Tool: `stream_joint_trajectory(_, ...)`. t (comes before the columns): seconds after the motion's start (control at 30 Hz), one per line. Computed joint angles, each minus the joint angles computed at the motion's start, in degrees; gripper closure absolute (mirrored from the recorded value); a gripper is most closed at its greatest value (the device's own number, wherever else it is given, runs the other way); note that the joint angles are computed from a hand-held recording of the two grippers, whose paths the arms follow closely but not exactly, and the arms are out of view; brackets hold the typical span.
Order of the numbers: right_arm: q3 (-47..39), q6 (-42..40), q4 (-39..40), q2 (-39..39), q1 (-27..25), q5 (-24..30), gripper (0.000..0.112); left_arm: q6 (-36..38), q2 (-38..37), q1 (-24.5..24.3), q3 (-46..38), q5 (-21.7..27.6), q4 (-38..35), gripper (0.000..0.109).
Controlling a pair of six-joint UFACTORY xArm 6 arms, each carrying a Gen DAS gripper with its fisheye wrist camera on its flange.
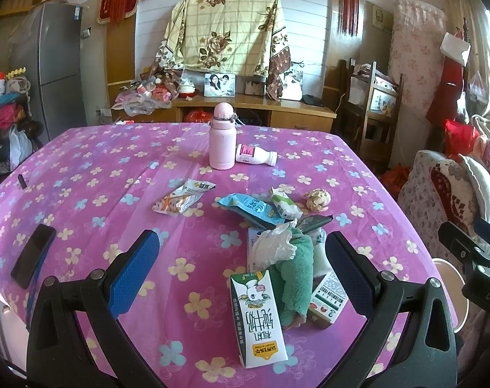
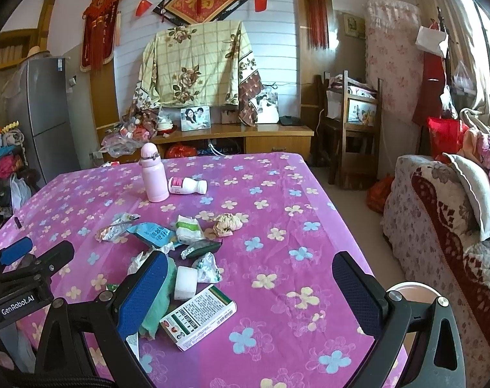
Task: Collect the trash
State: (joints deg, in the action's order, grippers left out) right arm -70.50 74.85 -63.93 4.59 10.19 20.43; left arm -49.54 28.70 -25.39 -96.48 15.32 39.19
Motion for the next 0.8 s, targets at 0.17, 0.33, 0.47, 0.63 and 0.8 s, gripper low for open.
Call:
stream_joint_trajectory(0.17, -0.33, -0.6, 0.96, 0.54, -0.09, -0.01, 0.011, 2.16, 0.11, 0.49, -0.12, 0.2, -2.45, 0.006)
stream_joint_trajectory(0.33, -0.44, -1.24, 1.41, 0.79, -0.16, -0.1, 0.011, 3.68, 0.08, 1.09, -0.1, 0.57, -3.68, 0.006)
stream_joint_trajectory(0.47, -0.69, -3.62, 3.3, 1.58, -0.23, -0.4, 0.011, 6.42, 0.24, 1.67, 0.02, 1.08, -6.38, 0.006)
stream_joint_trajectory(0.63, -1.17, -7.54, 7.01, 3.67, -1.03, -2.76, 0.011, 11.68, 1.13, 2.52, -0.19, 2.34, -11.65, 0.006)
stream_joint_trajectory(0.8, -2.22, -18.71, 19.18, 7.8, -1.71, -7.2, 0.028, 21.65, 4.11, 2.91, -3.4, 5.13, -22.38, 0.006)
